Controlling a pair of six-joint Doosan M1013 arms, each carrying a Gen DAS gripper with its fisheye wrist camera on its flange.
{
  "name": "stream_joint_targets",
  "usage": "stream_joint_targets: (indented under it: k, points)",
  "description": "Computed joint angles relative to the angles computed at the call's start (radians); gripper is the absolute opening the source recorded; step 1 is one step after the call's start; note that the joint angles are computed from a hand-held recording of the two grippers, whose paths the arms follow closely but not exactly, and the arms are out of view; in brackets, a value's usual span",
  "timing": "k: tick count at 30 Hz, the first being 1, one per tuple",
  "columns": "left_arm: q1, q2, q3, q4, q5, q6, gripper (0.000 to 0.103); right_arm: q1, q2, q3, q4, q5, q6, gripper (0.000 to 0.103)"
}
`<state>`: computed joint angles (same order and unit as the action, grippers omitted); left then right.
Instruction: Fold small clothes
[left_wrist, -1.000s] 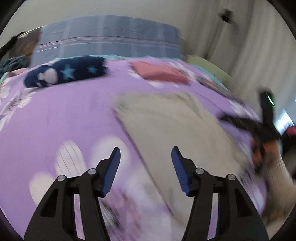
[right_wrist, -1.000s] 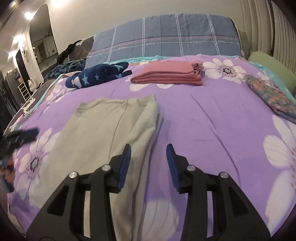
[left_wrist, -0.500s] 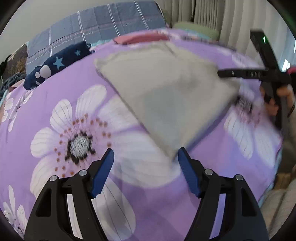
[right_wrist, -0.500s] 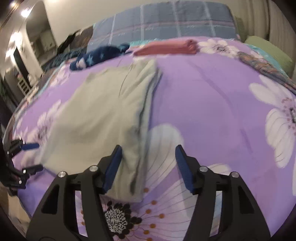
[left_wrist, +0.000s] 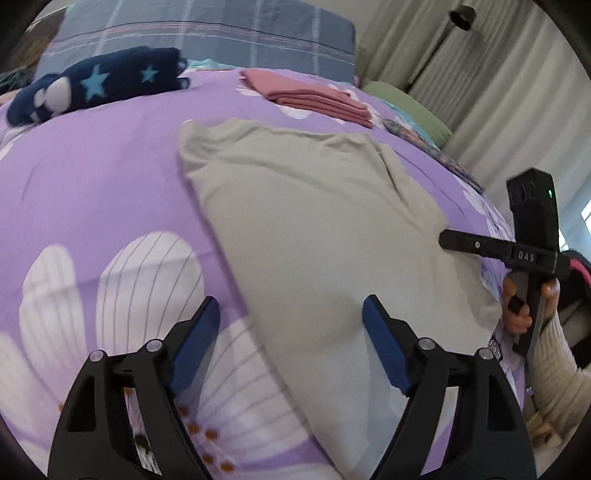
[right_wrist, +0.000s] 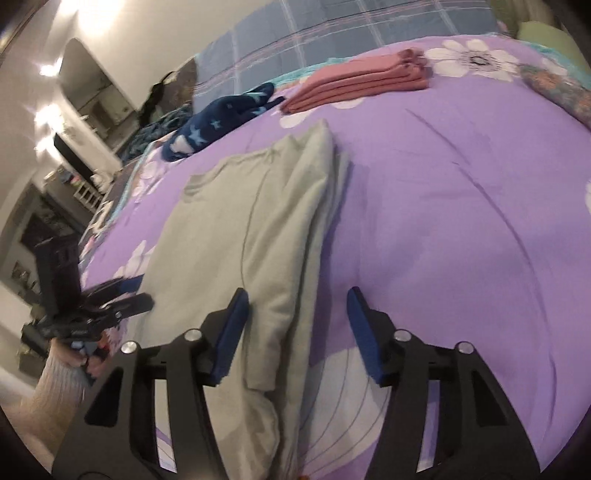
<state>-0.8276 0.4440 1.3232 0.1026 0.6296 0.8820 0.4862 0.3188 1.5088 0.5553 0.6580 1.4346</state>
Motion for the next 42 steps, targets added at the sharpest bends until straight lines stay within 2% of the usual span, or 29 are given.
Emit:
stream_joint_targets:
  k: [3, 6, 9, 14, 15, 16, 17, 19, 22, 25, 29, 32, 38, 42]
  points:
    - [0.017, 0.018, -0.027, -0.072, 0.004, 0.095, 0.080, -0.031, 0.031, -0.034, 0.148, 0.081, -0.134, 0.043]
    - [0.031, 0.052, -0.077, -0.106, 0.024, 0.142, 0.079, -0.046, 0.073, -0.089, 0.171, 0.149, -0.153, 0.041]
    - [0.034, 0.083, -0.124, -0.088, 0.048, 0.150, 0.077, -0.063, 0.111, -0.138, 0.213, 0.189, -0.153, 0.040]
    - [0.039, 0.105, -0.162, -0.075, 0.078, 0.164, 0.073, -0.056, 0.151, -0.199, 0.178, 0.212, -0.167, 0.040]
    - [0.037, 0.105, -0.162, -0.068, 0.080, 0.164, 0.071, -0.050, 0.155, -0.206, 0.162, 0.212, -0.168, 0.040]
    - [0.035, 0.105, -0.164, -0.053, 0.084, 0.157, 0.064, -0.042, 0.155, -0.208, 0.139, 0.202, -0.164, 0.039]
    - [0.031, 0.104, -0.164, -0.025, 0.088, 0.135, 0.059, -0.027, 0.145, -0.200, 0.085, 0.169, -0.145, 0.036]
    - [0.024, 0.097, -0.160, 0.026, 0.092, 0.094, 0.035, 0.001, 0.123, -0.183, -0.016, 0.103, -0.120, 0.018]
    - [0.004, 0.077, -0.154, 0.134, 0.093, 0.027, 0.024, 0.051, 0.064, -0.133, -0.204, -0.035, -0.067, 0.014]
    - [-0.026, 0.049, -0.142, 0.272, 0.084, -0.030, 0.023, 0.075, 0.020, -0.096, -0.283, -0.118, -0.036, 0.014]
    - [-0.066, 0.021, -0.144, 0.421, 0.079, -0.091, 0.022, 0.111, -0.051, -0.038, -0.473, -0.225, 0.094, 0.014]
    - [-0.090, 0.011, -0.158, 0.489, 0.069, -0.116, 0.022, 0.122, -0.114, 0.015, -0.598, -0.301, 0.215, 0.014]
    - [-0.143, 0.023, -0.215, 0.631, 0.056, -0.138, 0.022, 0.134, -0.207, 0.082, -1.004, -0.360, 0.592, 0.014]
    - [-0.157, 0.065, -0.300, 0.598, 0.059, -0.065, 0.022, 0.129, -0.256, 0.120, -1.249, -0.346, 0.816, 0.014]
